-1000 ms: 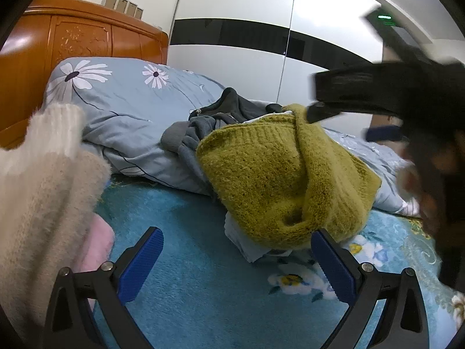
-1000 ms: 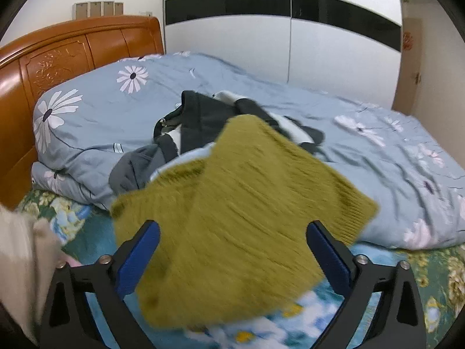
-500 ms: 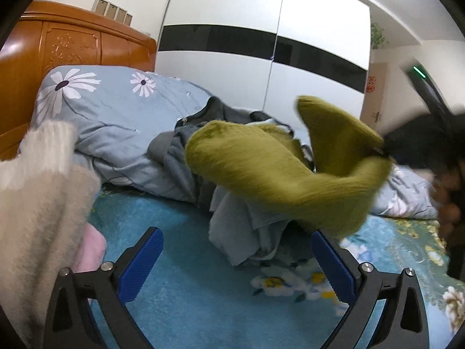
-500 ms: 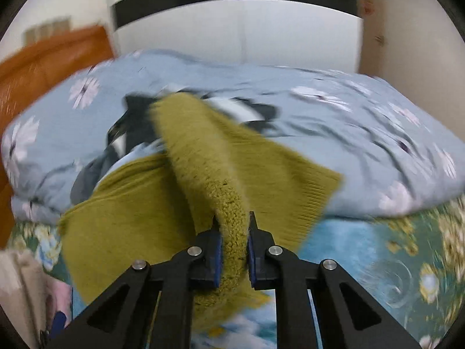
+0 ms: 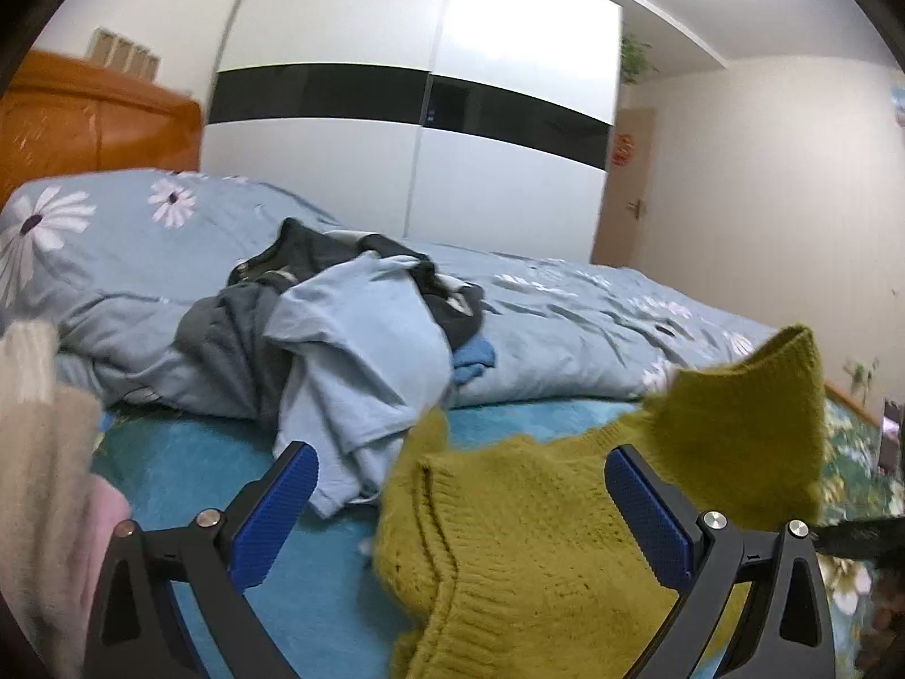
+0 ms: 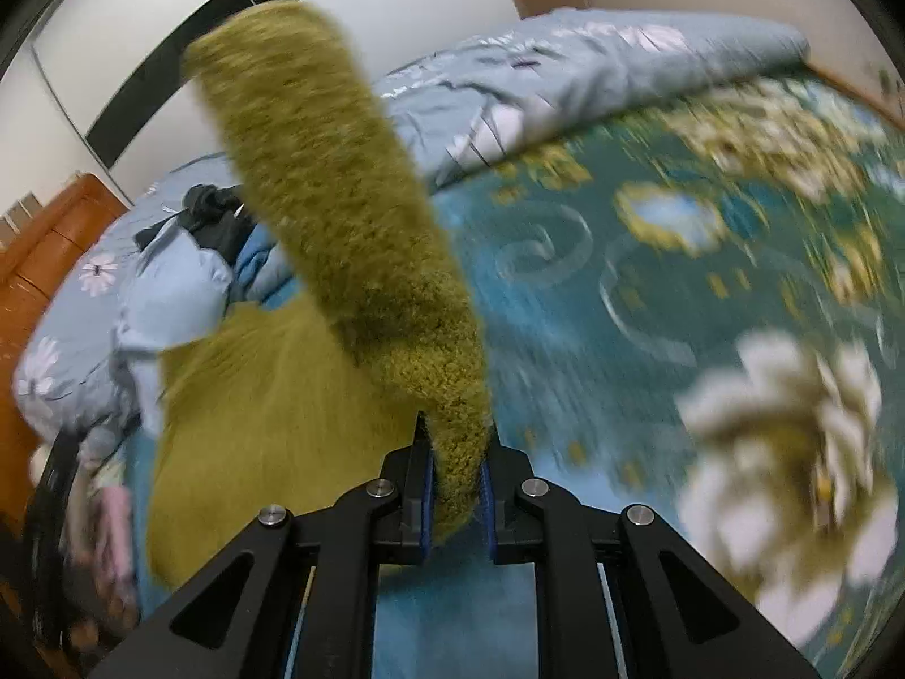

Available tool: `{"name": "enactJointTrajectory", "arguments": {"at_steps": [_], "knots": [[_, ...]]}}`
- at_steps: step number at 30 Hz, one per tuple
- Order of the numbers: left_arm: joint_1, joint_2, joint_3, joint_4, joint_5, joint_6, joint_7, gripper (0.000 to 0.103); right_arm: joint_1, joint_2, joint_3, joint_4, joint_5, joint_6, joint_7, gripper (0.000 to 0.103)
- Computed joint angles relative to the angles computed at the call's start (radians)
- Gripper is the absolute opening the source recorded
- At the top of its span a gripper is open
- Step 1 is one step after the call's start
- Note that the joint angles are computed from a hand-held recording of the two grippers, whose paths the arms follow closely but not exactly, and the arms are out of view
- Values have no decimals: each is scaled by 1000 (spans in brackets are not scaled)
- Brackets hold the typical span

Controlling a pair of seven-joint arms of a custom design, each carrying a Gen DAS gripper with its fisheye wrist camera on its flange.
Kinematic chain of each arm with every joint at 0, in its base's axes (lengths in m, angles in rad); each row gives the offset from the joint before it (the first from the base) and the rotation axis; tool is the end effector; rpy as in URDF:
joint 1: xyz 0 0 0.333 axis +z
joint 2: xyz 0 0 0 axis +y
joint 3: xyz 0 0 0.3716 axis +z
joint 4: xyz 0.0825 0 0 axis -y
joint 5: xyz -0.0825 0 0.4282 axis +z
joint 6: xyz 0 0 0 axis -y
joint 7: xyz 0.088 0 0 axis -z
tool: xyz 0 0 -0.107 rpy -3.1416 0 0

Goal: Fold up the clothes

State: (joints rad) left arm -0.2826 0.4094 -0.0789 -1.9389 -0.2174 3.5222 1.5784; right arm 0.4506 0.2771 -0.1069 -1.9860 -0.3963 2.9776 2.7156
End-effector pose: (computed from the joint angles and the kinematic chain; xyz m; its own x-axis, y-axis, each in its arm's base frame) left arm 0.6827 -0.2217 0.4372 -0.1991 -0.9638 0.1776 -0.4251 -0.0784 -0.9018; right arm 0.6445 0.2652 0.4310 -0.2565 -0.8800 -0.3997 -0.7121 0.4516 -0.5375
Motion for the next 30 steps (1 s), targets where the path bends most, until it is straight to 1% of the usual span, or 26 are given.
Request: {"name": "enactJointTrajectory", "arguments": {"at_steps": [1, 2, 4, 7, 9, 11, 12, 13, 14, 15, 16, 17, 18, 20, 21, 22, 23, 24, 26, 27, 28, 29, 30], "knots": [[14, -2, -17, 0, 17, -18, -8, 103, 21, -32, -23, -49, -31, 27, 29, 13], [29, -4, -34, 0, 37, -36, -18, 103, 52, -69, -58, -100, -88, 48, 76, 13], [134, -4, -144, -4, 143, -85, -79, 103, 92, -127, -102, -164, -223, 47, 175, 13], [259, 8, -284, -2, 281, -158, -129, 103, 101, -200, -124, -241, -403, 13, 320, 13], [332, 36, -378, 20, 347, -212, -129, 103, 78, -232, -117, -280, -463, -5, 387, 13], [393, 72, -467, 49, 379, -270, -100, 103, 49, -245, -104, -303, -500, -3, 434, 13], [393, 87, -476, 70, 374, -304, -84, 103, 33, -244, -97, -308, -513, 11, 445, 13], [383, 99, -471, 95, 362, -342, -73, 102, 18, -243, -88, -312, -522, 23, 452, 13], [379, 112, -473, 119, 350, -381, -60, 99, 7, -245, -76, -314, -523, 27, 449, 14], [400, 134, -503, 146, 334, -424, -35, 98, -4, -245, -62, -311, -527, 23, 446, 14], [434, 163, -549, 177, 313, -472, -1, 96, -15, -246, -50, -309, -540, 20, 453, 14], [453, 192, -577, 213, 293, -527, 28, 94, -28, -247, -40, -312, -548, 28, 458, 15], [448, 212, -574, 250, 281, -581, 44, 89, -42, -248, -30, -317, -550, 39, 460, 15], [412, 235, -539, 311, 272, -670, 61, 77, -69, -251, -9, -325, -553, 56, 464, 15], [395, 242, -521, 331, 272, -704, 74, 73, -83, -250, 2, -326, -552, 64, 462, 15], [378, 248, -503, 349, 271, -735, 82, 63, -96, -247, 13, -326, -552, 70, 460, 15], [354, 245, -476, 354, 273, -752, 80, 60, -109, -247, 23, -329, -558, 77, 462, 15], [345, 237, -465, 349, 266, -754, 88, 55, -122, -249, 33, -331, -569, 82, 470, 15], [352, 226, -474, 332, 231, -753, 130, 43, -146, -253, 54, -334, -594, 90, 490, 15], [340, 216, -459, 325, 228, -756, 137, 40, -159, -256, 65, -337, -602, 94, 495, 15], [313, 203, -427, 320, 239, -756, 133, 29, -171, -260, 76, -340, -608, 96, 498, 15], [290, 187, -398, 309, 247, -745, 131, 15, -183, -264, 87, -343, -614, 99, 501, 15], [284, 174, -391, 297, 238, -737, 144, 12, -193, -269, 96, -347, -617, 100, 503, 16]]}}
